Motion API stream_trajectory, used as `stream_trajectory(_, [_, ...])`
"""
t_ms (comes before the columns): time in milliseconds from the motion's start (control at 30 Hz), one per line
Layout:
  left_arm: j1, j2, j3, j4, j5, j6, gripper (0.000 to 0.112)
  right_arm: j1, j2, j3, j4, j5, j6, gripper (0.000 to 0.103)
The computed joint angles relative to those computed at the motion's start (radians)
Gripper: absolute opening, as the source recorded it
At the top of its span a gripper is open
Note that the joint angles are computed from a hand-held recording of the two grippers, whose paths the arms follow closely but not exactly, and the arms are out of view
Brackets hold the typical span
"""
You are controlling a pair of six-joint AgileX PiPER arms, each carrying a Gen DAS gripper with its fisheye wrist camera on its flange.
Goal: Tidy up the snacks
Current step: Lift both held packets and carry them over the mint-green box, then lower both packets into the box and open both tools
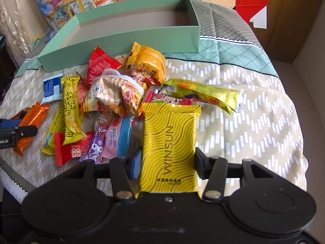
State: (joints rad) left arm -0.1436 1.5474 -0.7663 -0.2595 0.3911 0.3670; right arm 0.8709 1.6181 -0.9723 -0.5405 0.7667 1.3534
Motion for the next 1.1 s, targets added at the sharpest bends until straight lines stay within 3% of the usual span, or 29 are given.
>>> stream_trajectory(133, [0.032, -0.03, -0.008, -0.039, 0.066, 0.047, 0.051, 0.001, -0.058, 0.005, 0.031, 0.004, -0.038, 0.051])
stream_trajectory(400, [0.17, -0.128, -0.028, -0.288, 0.193, 0.286, 0.051, 0.016, -0.115, -0.056, -0.033, 0.103, -0.049, 0.051])
stream_trajectory(567, [0.17, -0.056, -0.162, -0.28, 0.185, 0.259, 0.051, -0.099, -0.094, -0.113, -0.014, 0.043, -0.14, 0.051])
stream_trajectory(700, [0.144, 0.101, -0.379, -0.255, 0.189, 0.205, 0.051, -0.229, -0.007, -0.233, 0.042, -0.023, -0.303, 0.051])
stream_trajectory(833, [0.095, 0.319, -0.683, -0.121, 0.193, 0.048, 0.051, -0.379, 0.172, -0.476, 0.182, -0.053, -0.541, 0.051])
stream_trajectory(967, [0.057, 0.569, -1.046, 0.035, 0.287, -0.13, 0.051, -0.476, 0.39, -0.777, 0.282, -0.009, -0.716, 0.051])
stream_trajectory(1100, [0.034, 0.824, -1.446, 0.14, 0.425, -0.257, 0.051, -0.537, 0.672, -1.177, 0.356, 0.125, -0.841, 0.051])
